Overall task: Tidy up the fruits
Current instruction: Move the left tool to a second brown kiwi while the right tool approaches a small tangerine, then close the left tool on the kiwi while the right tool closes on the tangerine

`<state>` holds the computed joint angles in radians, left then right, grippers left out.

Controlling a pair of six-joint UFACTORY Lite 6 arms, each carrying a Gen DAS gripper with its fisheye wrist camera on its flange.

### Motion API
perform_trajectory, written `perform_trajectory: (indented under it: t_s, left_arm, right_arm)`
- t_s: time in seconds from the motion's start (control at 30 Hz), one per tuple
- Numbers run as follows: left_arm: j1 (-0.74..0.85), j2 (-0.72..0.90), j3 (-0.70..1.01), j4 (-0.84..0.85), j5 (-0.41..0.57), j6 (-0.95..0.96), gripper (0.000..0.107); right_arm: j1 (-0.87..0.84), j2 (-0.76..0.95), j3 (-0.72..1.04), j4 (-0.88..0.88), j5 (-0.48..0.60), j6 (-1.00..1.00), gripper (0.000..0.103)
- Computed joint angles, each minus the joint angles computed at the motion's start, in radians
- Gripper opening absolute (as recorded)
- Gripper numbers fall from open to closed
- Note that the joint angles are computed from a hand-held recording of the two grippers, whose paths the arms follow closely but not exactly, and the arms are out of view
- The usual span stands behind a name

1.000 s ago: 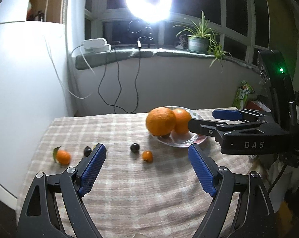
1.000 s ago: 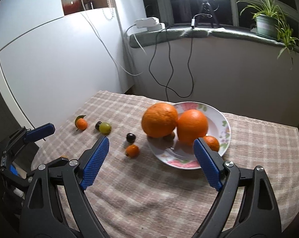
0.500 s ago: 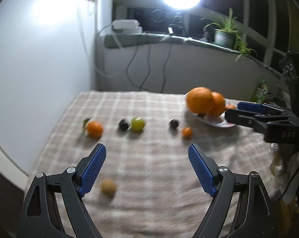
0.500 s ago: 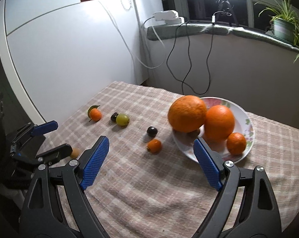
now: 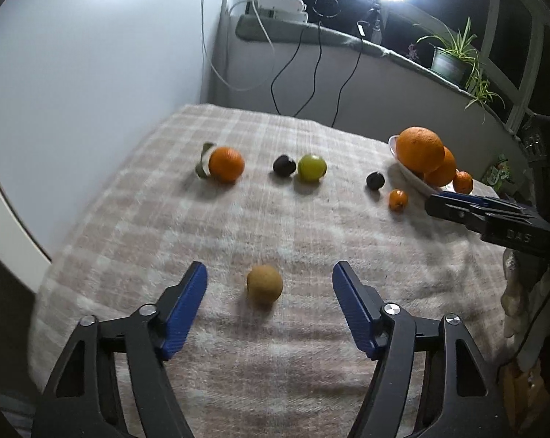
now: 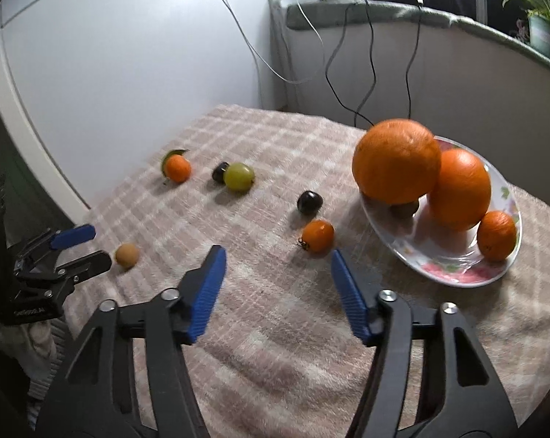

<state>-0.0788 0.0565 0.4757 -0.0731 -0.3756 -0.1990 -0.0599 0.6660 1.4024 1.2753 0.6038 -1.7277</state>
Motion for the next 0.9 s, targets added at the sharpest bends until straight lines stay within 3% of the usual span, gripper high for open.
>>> perform_trajectory:
  t_s: [0.07,0.27,0.8,0.9]
  left_arm:
    - [0.015,0.036,0.014,0.066,-0.010,-0.054,0.060]
    - [0.046,0.112,0.050,0.183,-0.035,-0.153,0.050]
    - [0.075,0.190,0.085,0.252,-0.075,-0.184,0.031]
    - [0.077,0.190,0.082,0.239,-0.077,-0.167,0.027]
  right_arm:
    - [0.015,0.035,0.036,-0.028,-0.015,0.061,0.049]
    - [0.076,0.068,0.063,-0.047,-0.121,0.107,0.045]
    - [0.169,0.187,0.186,-0.170,-0.346,0.274,0.042]
    - [0.177,0.216,0.219,-0.263,-0.361,0.372,0.035]
